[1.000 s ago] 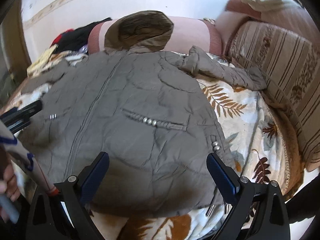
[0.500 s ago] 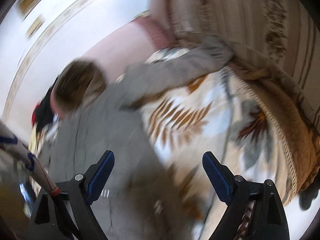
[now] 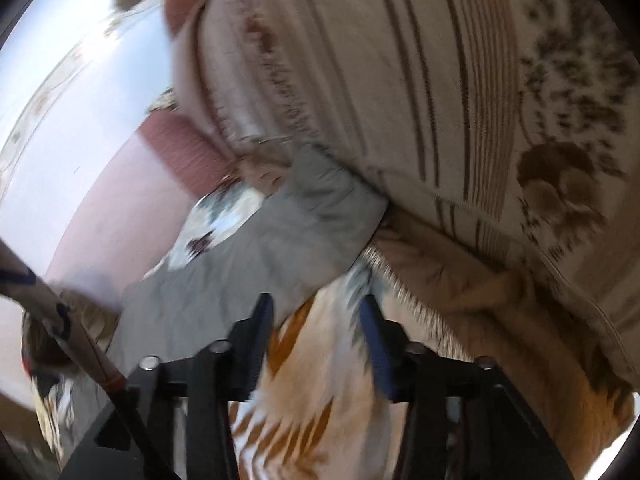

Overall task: Fold large clothes
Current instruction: 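Reach the right tool to the sleeve cuff by the sofa and grasp it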

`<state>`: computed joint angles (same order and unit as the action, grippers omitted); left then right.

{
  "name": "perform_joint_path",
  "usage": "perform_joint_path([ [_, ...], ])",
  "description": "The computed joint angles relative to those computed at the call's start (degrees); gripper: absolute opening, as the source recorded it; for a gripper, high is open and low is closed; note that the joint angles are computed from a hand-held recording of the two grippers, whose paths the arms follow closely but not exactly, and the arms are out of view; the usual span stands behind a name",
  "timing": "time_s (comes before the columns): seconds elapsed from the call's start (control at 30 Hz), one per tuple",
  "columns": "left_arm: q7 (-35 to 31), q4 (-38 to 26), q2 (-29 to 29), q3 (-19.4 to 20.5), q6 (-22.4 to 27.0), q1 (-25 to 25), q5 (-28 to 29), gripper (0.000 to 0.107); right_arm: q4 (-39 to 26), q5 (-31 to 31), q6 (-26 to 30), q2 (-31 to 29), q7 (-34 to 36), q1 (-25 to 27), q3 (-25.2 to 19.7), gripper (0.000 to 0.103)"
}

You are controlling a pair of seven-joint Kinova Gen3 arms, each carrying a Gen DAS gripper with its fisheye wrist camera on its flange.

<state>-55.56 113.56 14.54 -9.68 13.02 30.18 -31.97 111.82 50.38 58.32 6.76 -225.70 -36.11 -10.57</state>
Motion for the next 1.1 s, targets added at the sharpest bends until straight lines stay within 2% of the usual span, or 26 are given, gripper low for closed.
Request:
perform_joint_path([
  [0.17,-3.86,-0.81,0.63,3.66,0.92,-3.50,3.28,0.103,2.48,2.48,-5.43,1.49,-2.38,3.54,2.82,0.044],
  [0.27,-4.91,-1.10,1.08,3.74,1.13,-3.66,4.26,0.103,1.58,1.91,-6.33,3.17,-0.17,5.24,4.10,0.044],
  [0.5,-6.57,-1.49,1.80,3.59,1.22,-3.61,6.02,0.103,2.57,2.55,-10.39,5.85,0.05,7.78,7.16,0.044],
  [0.67,-7.03,-2.19,2.66,3.04,1.90,-2.90,6.47,0.103,2.62,3.45,-13.11,7.92,1.28,8.03,9.25,0.042],
  [0.7,-6.99,-2.24,2.73,2.89,1.94,-2.73,6.47,0.103,2.17,3.43,-12.87,8.31,2.37,8.44,8.75,0.031],
  [0.77,-6.97,-2.20,2.72,2.73,1.83,-2.61,6.53,0.103,1.70,4.08,-9.82,8.23,1.76,6.35,9.11,0.021],
  [0.9,-5.92,-1.85,2.57,1.30,1.34,-1.31,5.70,0.103,0.16,5.77,-3.31,6.77,0.34,3.50,7.96,0.017],
  [1.1,-4.74,-1.47,1.99,0.68,0.98,-0.98,5.00,0.103,-5.94,7.55,7.28,3.13,5.41,0.05,3.64,0.016],
])
